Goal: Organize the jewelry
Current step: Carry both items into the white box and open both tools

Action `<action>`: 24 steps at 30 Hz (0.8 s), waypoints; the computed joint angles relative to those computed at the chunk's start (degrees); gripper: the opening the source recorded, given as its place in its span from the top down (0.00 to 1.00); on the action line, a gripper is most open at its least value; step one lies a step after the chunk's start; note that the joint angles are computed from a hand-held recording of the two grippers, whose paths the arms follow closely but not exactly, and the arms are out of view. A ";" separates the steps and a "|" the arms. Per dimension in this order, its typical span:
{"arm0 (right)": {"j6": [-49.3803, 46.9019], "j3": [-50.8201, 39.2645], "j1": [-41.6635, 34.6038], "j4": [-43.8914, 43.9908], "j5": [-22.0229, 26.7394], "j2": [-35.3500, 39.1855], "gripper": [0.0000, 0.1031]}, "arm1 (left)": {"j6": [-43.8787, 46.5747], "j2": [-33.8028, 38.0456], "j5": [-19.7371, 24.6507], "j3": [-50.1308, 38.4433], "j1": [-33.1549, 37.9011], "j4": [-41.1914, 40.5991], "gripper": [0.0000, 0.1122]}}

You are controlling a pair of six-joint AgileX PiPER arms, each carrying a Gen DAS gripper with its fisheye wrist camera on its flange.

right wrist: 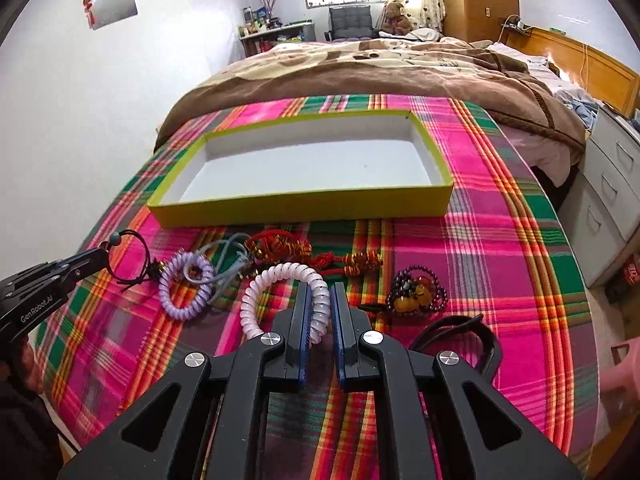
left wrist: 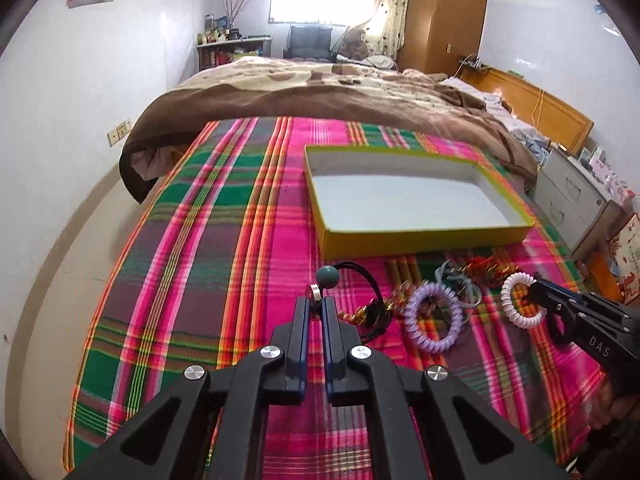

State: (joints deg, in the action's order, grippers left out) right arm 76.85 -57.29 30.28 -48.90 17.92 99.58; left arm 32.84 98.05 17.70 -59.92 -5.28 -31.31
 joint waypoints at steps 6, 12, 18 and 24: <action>-3.12 -2.47 -2.09 0.80 0.67 -1.92 0.90 | -1.16 -0.27 2.10 -4.89 -0.92 0.37 0.95; -15.53 -8.96 -7.49 10.96 1.13 0.48 0.90 | -2.14 4.62 7.00 -14.56 -0.65 -1.91 0.95; -24.87 -17.36 -11.80 17.70 3.24 6.10 0.90 | -8.72 13.34 12.09 -27.59 -1.47 3.35 0.95; -35.03 -26.12 -14.82 24.54 6.86 12.85 0.90 | -17.52 22.25 15.30 -39.98 -3.36 11.91 0.95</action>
State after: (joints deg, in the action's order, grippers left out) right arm 41.82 -83.41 15.46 -24.36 24.78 112.42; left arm 15.32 120.30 33.00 -99.89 -8.64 -19.40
